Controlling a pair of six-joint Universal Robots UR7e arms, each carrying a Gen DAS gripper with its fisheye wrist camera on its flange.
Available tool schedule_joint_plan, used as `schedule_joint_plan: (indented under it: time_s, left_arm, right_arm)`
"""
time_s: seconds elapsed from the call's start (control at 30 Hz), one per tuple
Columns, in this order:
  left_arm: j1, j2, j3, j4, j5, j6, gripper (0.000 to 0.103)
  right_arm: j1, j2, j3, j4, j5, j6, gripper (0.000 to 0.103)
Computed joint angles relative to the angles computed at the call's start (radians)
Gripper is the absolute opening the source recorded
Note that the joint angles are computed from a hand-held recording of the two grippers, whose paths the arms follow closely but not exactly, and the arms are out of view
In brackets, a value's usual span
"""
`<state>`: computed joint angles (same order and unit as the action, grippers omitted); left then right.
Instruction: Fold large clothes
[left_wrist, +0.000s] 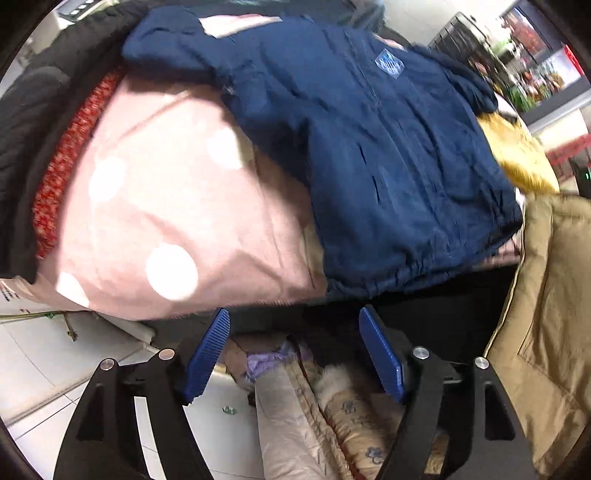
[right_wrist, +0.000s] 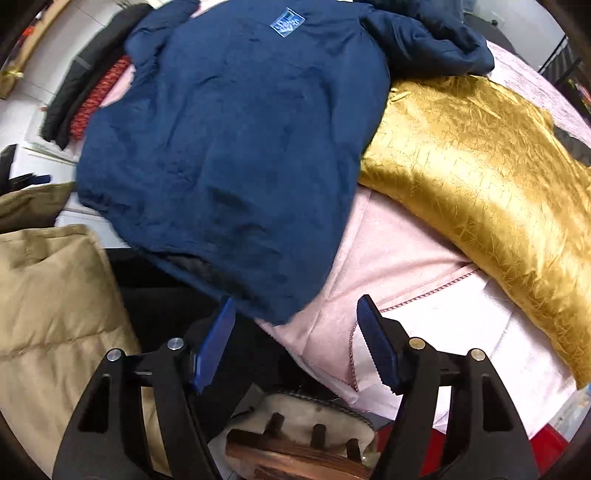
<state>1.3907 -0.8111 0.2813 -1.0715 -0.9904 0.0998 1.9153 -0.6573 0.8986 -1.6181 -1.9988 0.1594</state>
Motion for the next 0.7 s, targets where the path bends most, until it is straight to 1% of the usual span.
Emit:
schedule_joint_plan:
  time_s: [0.03,0.07,0.1,0.17,0.2,0.23,0.27,0.3,0.33,0.37,0.4,0.43,0.47,0.5,0.53,0.6,0.63,0.7]
  left_arm:
    - [0.003,0.008,-0.010,-0.027,-0.011,-0.004,0.074]
    - [0.004,0.020,-0.022,-0.051,-0.021,-0.014,0.077]
    - [0.004,0.045,-0.045,-0.063,-0.021,-0.024,0.082]
    - [0.006,0.081,-0.044,-0.095,-0.007,-0.031,0.083]
    - [0.007,0.104,-0.058,-0.098,0.004,-0.037,0.084]
    - [0.010,0.116,-0.040,-0.128,0.016,-0.058,0.084]
    - [0.016,0.132,-0.048,-0.134,-0.004,-0.082,0.084]
    - [0.030,0.166,-0.093,-0.116,-0.066,-0.119,0.083]
    - [0.039,0.174,-0.096,-0.121,-0.123,-0.137,0.083]
    - [0.047,0.161,-0.056,-0.153,-0.180,-0.145,0.083]
    - [0.048,0.130,0.024,-0.206,-0.210,-0.145,0.083]
    - [0.044,0.104,0.093,-0.242,-0.199,-0.140,0.081]
    - [0.036,0.096,0.129,-0.235,-0.165,-0.129,0.058]
    - [0.031,0.107,0.128,-0.187,-0.136,-0.119,0.024]
    - [0.031,0.122,0.098,-0.143,-0.134,-0.126,0.019]
    - [0.023,0.107,0.107,-0.128,-0.121,-0.084,0.015]
    - [0.019,0.104,0.095,-0.109,-0.115,-0.063,0.014]
    - [0.014,0.104,0.071,-0.065,-0.094,-0.037,0.014]
  right_arm:
    - [-0.001,-0.002,0.009,-0.035,-0.001,0.017,0.070]
    - [-0.008,-0.013,0.031,-0.094,-0.015,0.040,0.074]
    - [-0.012,-0.016,0.044,-0.132,-0.023,0.064,0.076]
    - [-0.040,-0.006,0.072,-0.228,-0.012,0.121,0.077]
    - [-0.046,0.001,0.080,-0.246,-0.018,0.131,0.077]
    - [-0.061,0.017,0.087,-0.262,-0.024,0.157,0.077]
    - [-0.077,0.030,0.090,-0.256,-0.008,0.192,0.077]
    - [-0.100,0.043,0.095,-0.243,0.043,0.249,0.077]
    - [-0.111,0.042,0.112,-0.260,0.085,0.273,0.076]
    - [-0.127,0.034,0.152,-0.305,0.145,0.302,0.070]
    - [-0.136,0.028,0.179,-0.328,0.181,0.319,0.063]
    - [-0.137,0.024,0.196,-0.337,0.195,0.333,0.037]
    - [-0.138,0.017,0.214,-0.356,0.207,0.345,0.021]
    - [-0.135,0.006,0.231,-0.376,0.214,0.347,0.019]
    - [-0.128,-0.010,0.262,-0.413,0.222,0.343,0.016]
    - [-0.111,-0.031,0.272,-0.408,0.223,0.316,0.015]
    - [-0.102,-0.035,0.265,-0.389,0.214,0.300,0.014]
    - [-0.079,-0.018,0.214,-0.282,0.172,0.256,0.013]
